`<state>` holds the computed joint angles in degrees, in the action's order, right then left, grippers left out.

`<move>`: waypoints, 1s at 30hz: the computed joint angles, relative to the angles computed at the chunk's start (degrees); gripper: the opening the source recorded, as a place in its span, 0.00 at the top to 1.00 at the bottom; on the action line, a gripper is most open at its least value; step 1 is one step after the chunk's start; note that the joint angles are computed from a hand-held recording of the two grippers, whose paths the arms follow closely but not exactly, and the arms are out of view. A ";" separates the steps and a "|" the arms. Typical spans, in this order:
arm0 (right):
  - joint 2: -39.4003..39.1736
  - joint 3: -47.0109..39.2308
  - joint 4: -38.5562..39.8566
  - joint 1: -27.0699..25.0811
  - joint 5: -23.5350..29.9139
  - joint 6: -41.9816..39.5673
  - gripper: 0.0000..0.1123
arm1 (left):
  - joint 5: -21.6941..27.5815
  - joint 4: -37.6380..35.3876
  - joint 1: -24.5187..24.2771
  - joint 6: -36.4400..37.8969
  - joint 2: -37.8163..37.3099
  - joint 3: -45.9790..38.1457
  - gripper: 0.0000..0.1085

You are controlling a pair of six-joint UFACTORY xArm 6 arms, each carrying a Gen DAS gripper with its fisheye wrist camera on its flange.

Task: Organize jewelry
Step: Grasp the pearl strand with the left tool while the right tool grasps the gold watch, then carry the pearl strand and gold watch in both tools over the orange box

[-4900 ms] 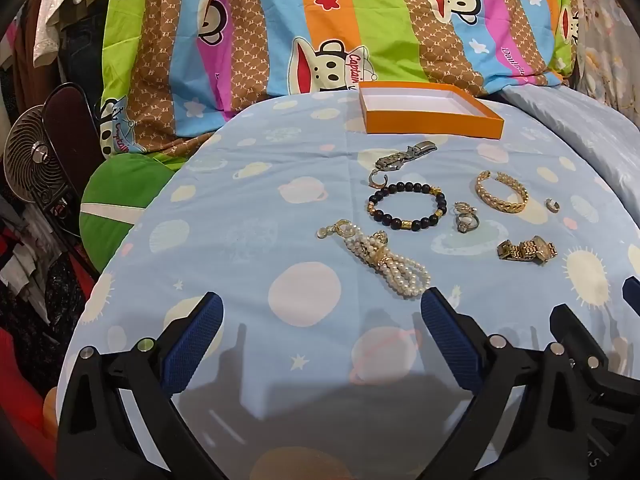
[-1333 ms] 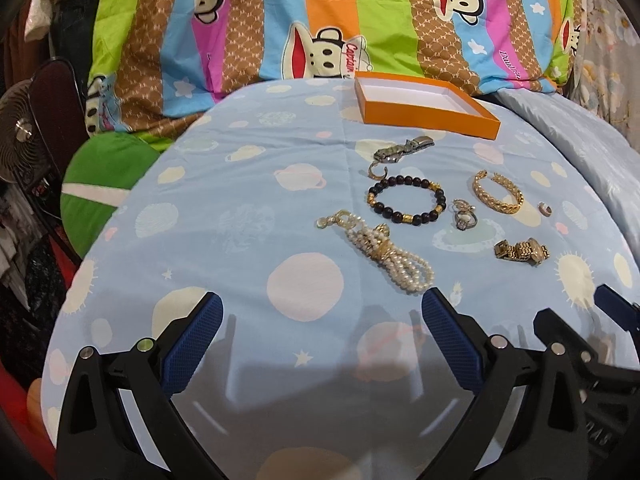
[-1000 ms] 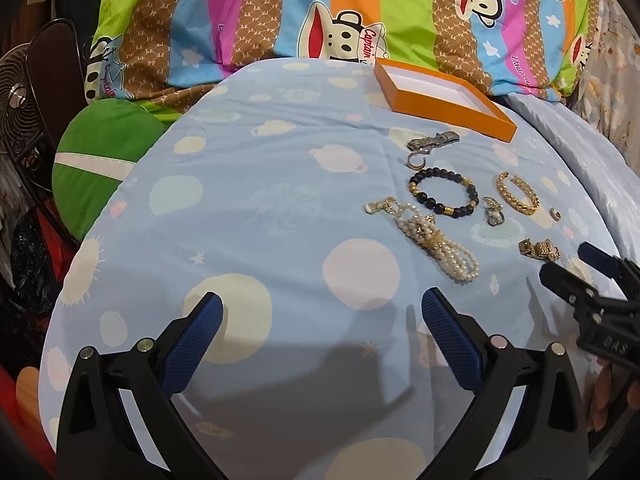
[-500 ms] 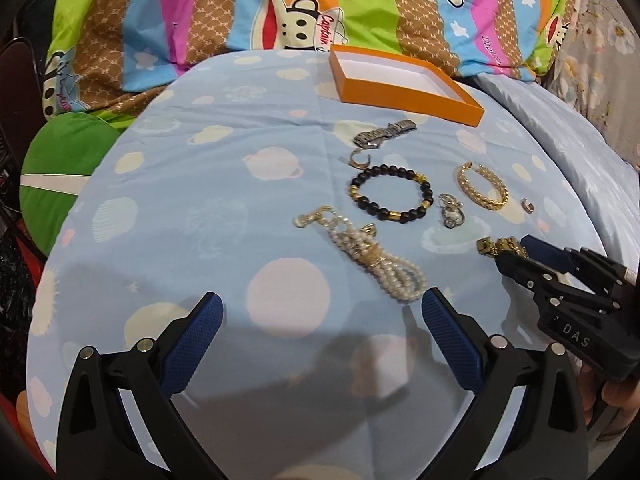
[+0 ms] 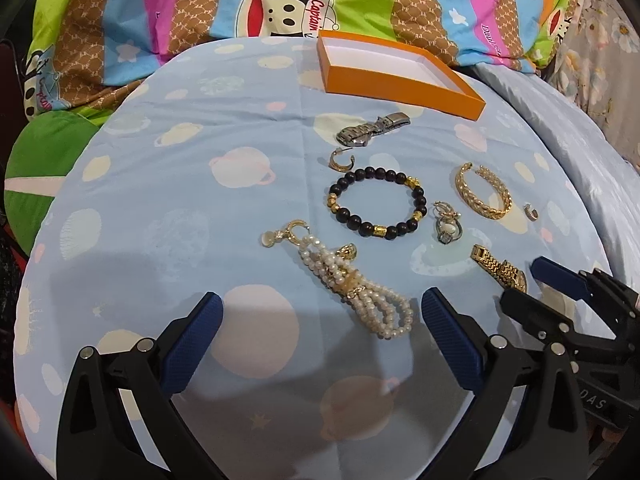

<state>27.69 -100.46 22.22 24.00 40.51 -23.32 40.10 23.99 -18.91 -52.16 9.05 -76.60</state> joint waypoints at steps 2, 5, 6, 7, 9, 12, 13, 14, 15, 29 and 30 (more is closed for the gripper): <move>0.15 0.52 -2.85 0.66 -2.06 1.27 0.53 | 1.05 1.02 -0.20 -0.15 1.10 -1.41 0.11; -0.44 1.46 -3.27 0.85 -2.95 0.52 0.77 | 1.98 2.47 -0.22 -1.64 1.89 -2.36 0.12; -0.65 1.70 -2.93 0.80 -2.85 0.43 0.80 | 2.32 3.20 -0.30 -2.29 1.94 -2.46 0.15; -0.88 2.07 -3.06 0.78 -3.10 0.46 0.80 | 2.47 3.83 -0.37 -2.66 1.96 -2.47 0.17; -1.70 3.47 -3.17 0.87 -4.06 0.73 0.80 | 2.32 4.75 -0.46 -3.53 1.63 -2.05 0.21; -2.82 4.93 -2.58 0.81 -4.34 1.35 0.80 | 1.75 5.70 -0.63 -4.31 0.74 -0.97 0.34; -3.20 5.36 -2.12 0.76 -4.21 1.36 0.80 | 1.39 5.89 -0.65 -4.38 0.34 -0.49 0.39; -3.62 5.88 -1.74 0.77 -4.16 1.34 0.80 | 0.91 5.88 -0.61 -4.31 0.06 -0.09 0.43; -4.12 6.49 -1.45 0.79 -4.13 1.38 0.81 | -0.22 5.58 -0.48 -4.05 -0.60 0.85 0.52; -8.89 7.95 2.14 0.27 -4.11 3.49 0.81 | -7.18 1.05 -0.07 1.78 -7.12 6.71 0.84; -8.72 7.09 2.11 0.15 -3.90 3.59 0.81 | -7.25 1.43 -0.03 2.03 -7.42 6.24 0.84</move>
<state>18.97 -93.37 24.33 24.15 36.61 -19.73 32.85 25.42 -18.94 -50.13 1.63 -70.36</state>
